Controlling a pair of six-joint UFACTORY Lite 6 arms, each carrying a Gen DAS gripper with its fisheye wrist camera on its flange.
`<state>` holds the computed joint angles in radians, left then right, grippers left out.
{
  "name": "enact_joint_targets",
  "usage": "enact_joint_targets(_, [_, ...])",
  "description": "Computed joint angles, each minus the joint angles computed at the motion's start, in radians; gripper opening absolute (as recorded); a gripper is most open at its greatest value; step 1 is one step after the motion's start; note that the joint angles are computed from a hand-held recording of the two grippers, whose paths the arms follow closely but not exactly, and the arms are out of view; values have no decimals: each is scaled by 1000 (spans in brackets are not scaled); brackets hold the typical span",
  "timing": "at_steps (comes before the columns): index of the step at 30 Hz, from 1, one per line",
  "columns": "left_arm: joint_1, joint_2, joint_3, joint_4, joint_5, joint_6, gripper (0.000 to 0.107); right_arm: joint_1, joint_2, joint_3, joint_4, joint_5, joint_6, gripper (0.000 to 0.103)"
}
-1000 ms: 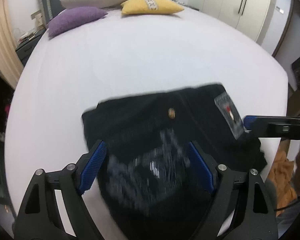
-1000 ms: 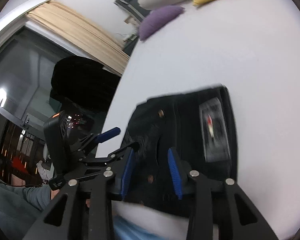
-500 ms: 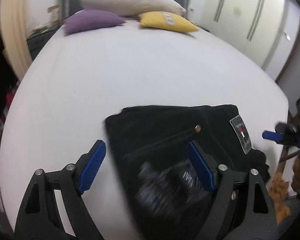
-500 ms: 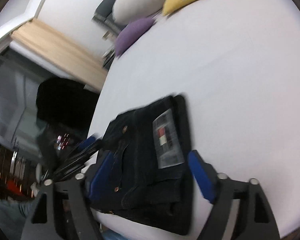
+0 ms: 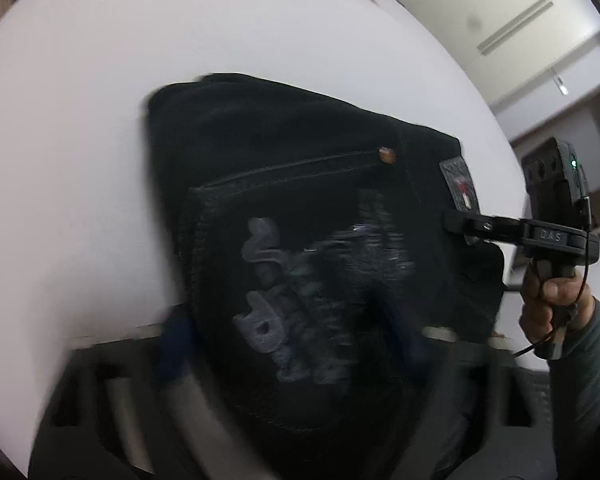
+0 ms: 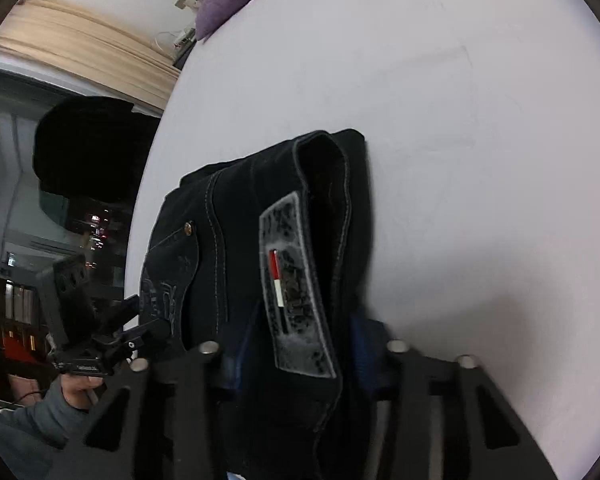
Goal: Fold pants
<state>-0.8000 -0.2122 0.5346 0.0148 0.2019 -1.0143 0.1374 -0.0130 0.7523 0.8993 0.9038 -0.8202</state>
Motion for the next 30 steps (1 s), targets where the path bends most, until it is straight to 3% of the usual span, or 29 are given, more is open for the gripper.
enact_joint_targets(2, [-11,33,53,42,41,-21,50,38,-79,3,-62,-12,62,23])
enact_joint_targets(4, [-10,9,64,92,66,-60,24,76,-126,28,-121,-15,130,21])
enact_joint_targets(7, [41,-84,36,-6,81,56,19,163,-174,112,-180,-15,242,18])
enact_joint_targets(11, [121,-261,58,107,231,47,18,242,-144,306,-191,3,322,18])
enact_joint_targets(17, [515,-253,158,-152,293,619,19,314,206,675,-133,-50,344,18])
enact_joint_targets(19, [607,-198,171,-204,263,751,19,325,338,787,-121,-63,345,18])
enact_joint_targets(24, [815,44,145,-574,139,1272,26,387,706,1028,-65,-138,375,20])
enact_joint_targets(27, [846,196,100,-886,29,1576,59,374,786,974,-53,-217,378,41])
enact_joint_targets(28, [851,176,60,-991,0,1677,65,352,765,910,25,-234,319,50])
enact_joint_targets(30, [846,116,4,-1075,-34,1754,70,312,665,741,188,-264,165,58])
